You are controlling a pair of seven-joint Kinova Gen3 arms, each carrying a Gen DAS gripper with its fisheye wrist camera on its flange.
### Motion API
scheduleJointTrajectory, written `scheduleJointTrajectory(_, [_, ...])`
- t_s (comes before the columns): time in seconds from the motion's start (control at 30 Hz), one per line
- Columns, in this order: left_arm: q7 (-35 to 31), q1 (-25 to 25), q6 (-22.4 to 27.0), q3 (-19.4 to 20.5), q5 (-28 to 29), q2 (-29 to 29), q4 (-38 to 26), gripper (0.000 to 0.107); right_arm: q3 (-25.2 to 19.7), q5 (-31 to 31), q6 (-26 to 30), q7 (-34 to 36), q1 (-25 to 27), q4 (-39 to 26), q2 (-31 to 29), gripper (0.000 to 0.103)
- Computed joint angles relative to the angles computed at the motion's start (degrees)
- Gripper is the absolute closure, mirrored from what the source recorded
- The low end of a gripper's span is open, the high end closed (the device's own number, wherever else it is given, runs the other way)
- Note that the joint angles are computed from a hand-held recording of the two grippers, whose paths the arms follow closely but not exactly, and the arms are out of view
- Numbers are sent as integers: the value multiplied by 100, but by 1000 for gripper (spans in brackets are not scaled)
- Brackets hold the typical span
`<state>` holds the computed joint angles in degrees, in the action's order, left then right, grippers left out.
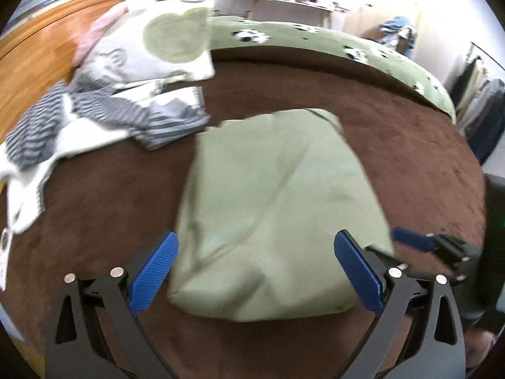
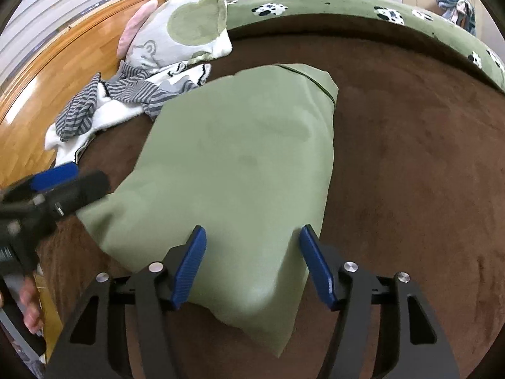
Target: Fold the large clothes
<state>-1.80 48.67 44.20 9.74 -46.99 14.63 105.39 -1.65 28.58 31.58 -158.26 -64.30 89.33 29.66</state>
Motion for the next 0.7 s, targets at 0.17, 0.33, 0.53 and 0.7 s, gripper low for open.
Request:
scheduleJointTrajectory(0.17, [-448, 224, -519, -616, 622, 458, 109, 11, -12, -65, -154, 226, 139, -107, 206, 34])
scheduleJointTrajectory(0.33, [377, -537, -1684, -329, 268, 452, 974, 10, 44, -90, -69, 613, 102, -405, 531, 31])
scheduleJointTrajectory(0.53, [463, 245, -1849, -1187, -4, 700, 978, 10, 190, -113, -123, 873, 72, -623, 764, 30])
scheduleJointTrajectory(0.7, [376, 140, -2090, -1294, 33, 742, 1018, 10, 153, -327, -129, 1154, 196, -784, 870, 30])
